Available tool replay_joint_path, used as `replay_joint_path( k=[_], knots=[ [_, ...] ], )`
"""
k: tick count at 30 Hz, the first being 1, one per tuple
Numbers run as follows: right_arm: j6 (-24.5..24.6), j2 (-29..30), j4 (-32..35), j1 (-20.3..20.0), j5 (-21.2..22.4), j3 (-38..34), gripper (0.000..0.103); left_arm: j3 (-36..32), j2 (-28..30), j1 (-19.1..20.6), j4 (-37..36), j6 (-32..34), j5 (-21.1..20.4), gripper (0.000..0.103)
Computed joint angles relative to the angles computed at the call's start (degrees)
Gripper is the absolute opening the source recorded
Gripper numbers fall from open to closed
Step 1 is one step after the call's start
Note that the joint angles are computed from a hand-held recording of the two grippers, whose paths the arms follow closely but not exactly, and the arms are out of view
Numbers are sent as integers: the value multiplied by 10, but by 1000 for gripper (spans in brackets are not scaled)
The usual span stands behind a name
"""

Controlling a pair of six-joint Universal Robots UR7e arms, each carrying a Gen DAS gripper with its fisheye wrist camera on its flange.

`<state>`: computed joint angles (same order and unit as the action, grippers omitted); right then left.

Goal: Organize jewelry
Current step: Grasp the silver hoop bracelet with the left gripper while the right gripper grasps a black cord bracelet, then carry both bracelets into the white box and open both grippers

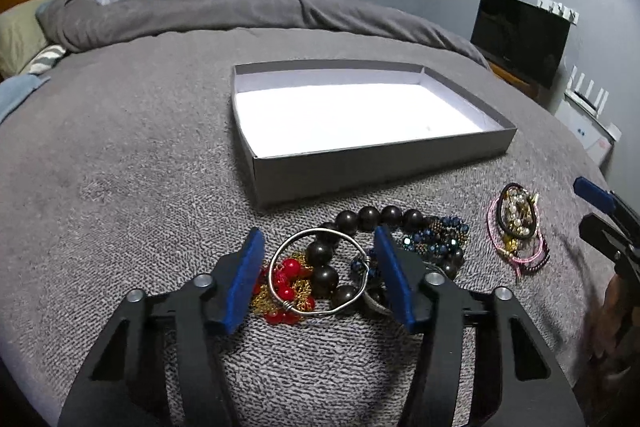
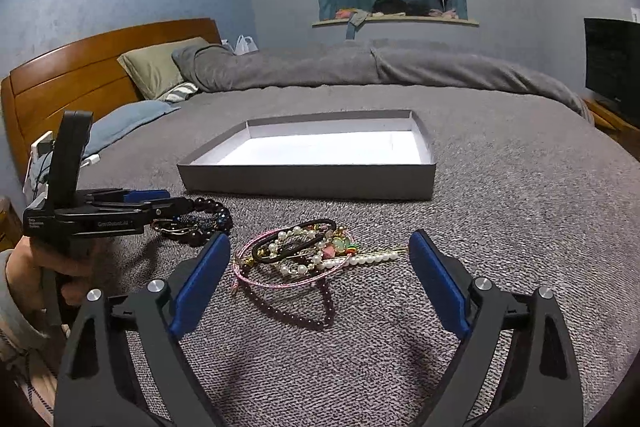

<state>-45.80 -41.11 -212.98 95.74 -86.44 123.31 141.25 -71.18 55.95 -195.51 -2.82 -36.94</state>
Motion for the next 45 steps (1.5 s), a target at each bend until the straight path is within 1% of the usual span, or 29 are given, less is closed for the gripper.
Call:
replay_joint_path(
  k=[1, 2, 3, 4, 5, 7, 9, 10, 13, 15, 17, 20, 23, 24, 25, 26, 27, 29, 32, 38, 41, 45],
  knots=[
    [1, 0, 8, 1, -3, -3, 81, 0, 0, 0, -1, 2, 0, 51],
    [2, -1, 20, 3, -9, -7, 78, 2, -3, -1, -3, 5, -2, 51],
    [3, -1, 32, 5, -14, -11, 71, 4, -2, -1, -11, 11, -3, 51],
    [5, -2, 40, 7, -18, -14, 66, 6, -1, -2, -21, 16, -4, 51],
    [7, -1, 51, 9, -24, -19, 65, 9, -2, -4, -31, 22, -4, 51],
    [11, 0, 70, 12, -27, -26, 57, 15, -2, -9, -54, 32, -2, 51],
    [15, 1, 84, 15, -29, -33, 54, 23, 4, -15, -94, 50, 1, 51],
    [15, 1, 89, 15, -28, -34, 50, 25, 6, -18, -107, 56, 3, 51],
    [21, 4, 108, 18, -30, -43, 42, 31, 8, -26, -151, 80, 16, 51],
    [25, 7, 118, 21, -38, -49, 39, 33, 6, -27, -168, 87, 19, 51],
    [31, 11, 123, 25, -49, -55, 39, 35, 0, -25, -171, 86, 17, 51],
    [53, 17, 137, 27, -63, -70, 39, 35, 2, -24, -170, 86, 16, 51],
    [70, 17, 165, 25, -59, -86, 39, 34, 8, -23, -169, 87, 15, 51],
    [72, 17, 170, 24, -57, -89, 37, 34, 8, -23, -170, 87, 14, 51],
    [73, 17, 175, 23, -51, -90, 27, 35, 9, -24, -171, 86, 14, 51],
    [74, 17, 176, 23, -48, -92, 20, 34, 10, -24, -171, 86, 13, 51],
    [74, 17, 178, 23, -46, -92, 9, 35, 12, -24, -171, 86, 13, 51],
    [64, 17, 170, 25, -42, -88, 7, 35, 14, -25, -172, 85, 14, 51],
    [51, 14, 158, 25, -30, -80, 6, 36, 16, -26, -179, 86, 14, 51],
    [58, -5, 136, 15, 17, -63, 6, 40, 22, -32, -200, 97, 11, 51],
    [62, -12, 134, 16, 34, -61, 6, 41, 26, -34, -217, 106, 6, 51],
    [57, -15, 124, 24, 36, -65, 6, 35, 33, -40, -230, 125, 3, 51]
  ],
)
